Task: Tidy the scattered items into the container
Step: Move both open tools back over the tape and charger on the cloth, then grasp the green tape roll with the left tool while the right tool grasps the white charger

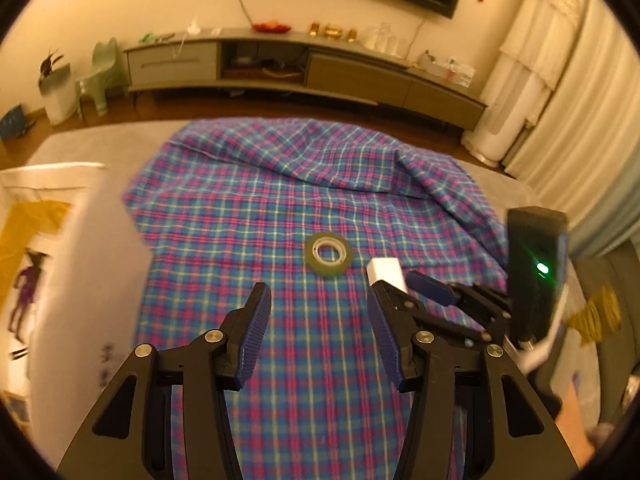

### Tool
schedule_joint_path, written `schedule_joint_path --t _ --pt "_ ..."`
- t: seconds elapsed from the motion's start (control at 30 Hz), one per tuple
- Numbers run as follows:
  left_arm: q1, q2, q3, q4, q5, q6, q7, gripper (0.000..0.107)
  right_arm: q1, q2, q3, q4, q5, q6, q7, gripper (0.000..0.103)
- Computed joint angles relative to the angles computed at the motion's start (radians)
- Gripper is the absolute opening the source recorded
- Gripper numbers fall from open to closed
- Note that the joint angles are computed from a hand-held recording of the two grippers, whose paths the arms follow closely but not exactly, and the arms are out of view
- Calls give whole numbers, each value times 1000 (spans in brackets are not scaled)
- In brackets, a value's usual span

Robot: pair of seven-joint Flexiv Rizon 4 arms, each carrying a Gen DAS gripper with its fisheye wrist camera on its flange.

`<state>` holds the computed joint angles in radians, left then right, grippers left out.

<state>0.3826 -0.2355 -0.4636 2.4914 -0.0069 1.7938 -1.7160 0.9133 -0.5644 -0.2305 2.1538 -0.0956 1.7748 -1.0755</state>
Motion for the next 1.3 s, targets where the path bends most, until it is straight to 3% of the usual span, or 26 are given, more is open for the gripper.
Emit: schedule_joint_path --t 0.13,0.23,0.43,0.53,0.7,0.97,1.17,1.3 --pt "-154 -108 139 -91 -19 -4 26 54 -29 -38 15 -34 -19 -10 -14 41" --pt "-224 -171 193 -152 -31 -9 61 55 -5 -43 -16 -30 -29 -3 -47 32" --pt "-320 -245 267 -217 -59 0 101 56 -124 -33 96 -38 -47 1 -70 32" --pt "-327 -276 273 -236 -71 6 111 58 -144 -39 114 -43 -48 9 -74 32" --pt "-432 -313 379 -276 -102 30 131 59 -143 -45 115 -46 -38 22 -84 32" --pt "-461 -317 401 -281 -120 33 171 50 -119 -49 95 -43 -18 35 -106 32" --pt "-461 -323 399 -282 -131 43 175 53 -125 -52 105 -43 -8 45 -119 32" --pt "-526 -333 466 -298 -153 38 196 59 -115 -57 95 -38 -8 62 -149 32"
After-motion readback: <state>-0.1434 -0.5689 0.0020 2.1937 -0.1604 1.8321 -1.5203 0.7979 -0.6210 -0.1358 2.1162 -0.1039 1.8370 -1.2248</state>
